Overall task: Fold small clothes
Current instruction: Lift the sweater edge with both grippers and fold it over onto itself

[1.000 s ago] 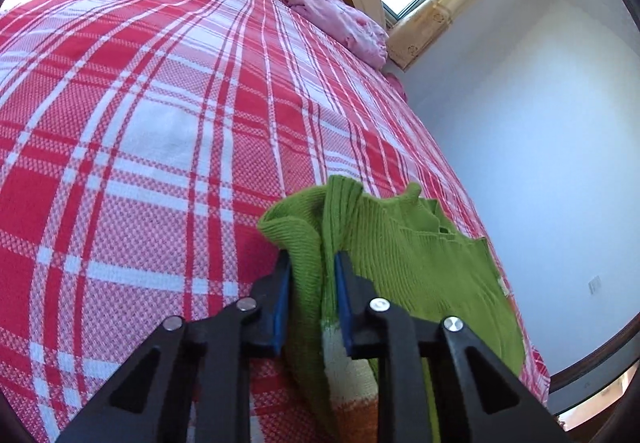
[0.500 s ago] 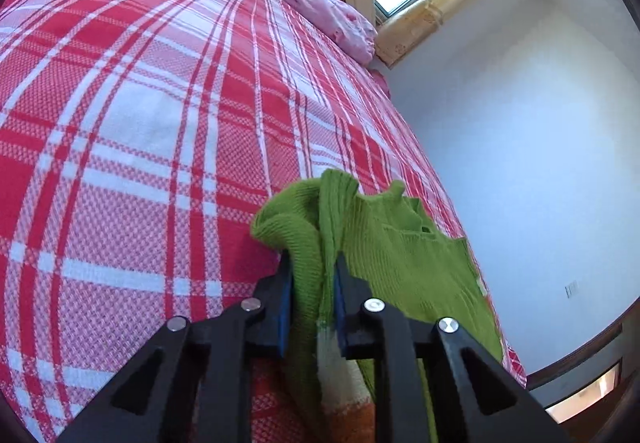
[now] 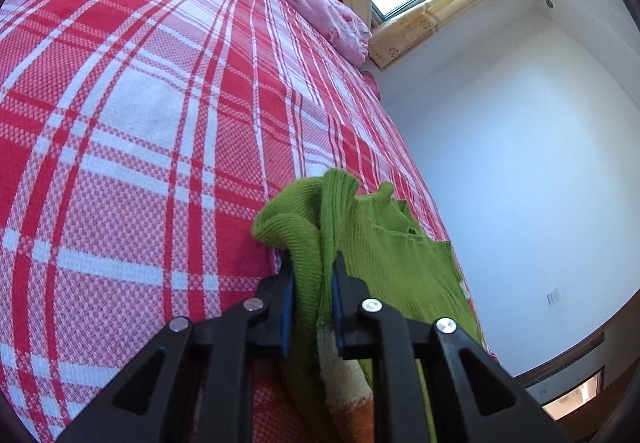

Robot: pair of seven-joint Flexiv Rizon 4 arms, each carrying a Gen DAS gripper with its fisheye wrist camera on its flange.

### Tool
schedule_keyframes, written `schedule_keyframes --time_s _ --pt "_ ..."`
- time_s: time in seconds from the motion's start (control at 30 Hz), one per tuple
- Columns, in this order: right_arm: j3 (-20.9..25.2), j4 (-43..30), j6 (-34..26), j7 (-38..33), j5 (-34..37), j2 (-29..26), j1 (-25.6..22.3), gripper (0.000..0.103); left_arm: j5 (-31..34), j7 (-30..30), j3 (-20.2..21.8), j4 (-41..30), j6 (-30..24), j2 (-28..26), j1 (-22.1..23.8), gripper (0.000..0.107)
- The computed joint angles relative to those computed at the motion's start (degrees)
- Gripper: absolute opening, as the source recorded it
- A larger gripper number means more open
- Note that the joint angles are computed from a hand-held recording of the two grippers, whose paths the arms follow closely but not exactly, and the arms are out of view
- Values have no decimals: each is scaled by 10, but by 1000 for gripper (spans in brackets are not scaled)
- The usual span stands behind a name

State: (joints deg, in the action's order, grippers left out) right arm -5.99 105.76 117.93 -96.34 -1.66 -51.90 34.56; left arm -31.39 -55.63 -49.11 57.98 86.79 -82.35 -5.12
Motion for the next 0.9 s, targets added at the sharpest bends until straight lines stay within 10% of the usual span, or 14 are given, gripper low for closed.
schedule_keyframes --time_s 0.53,0.9 --pt "103 44 45 69 -92 47 -153 9 71 -41 -196 47 90 -60 51 16" --pt "123 82 103 125 -154 59 -229 9 62 -105 -101 -79 16 -23 -43 15"
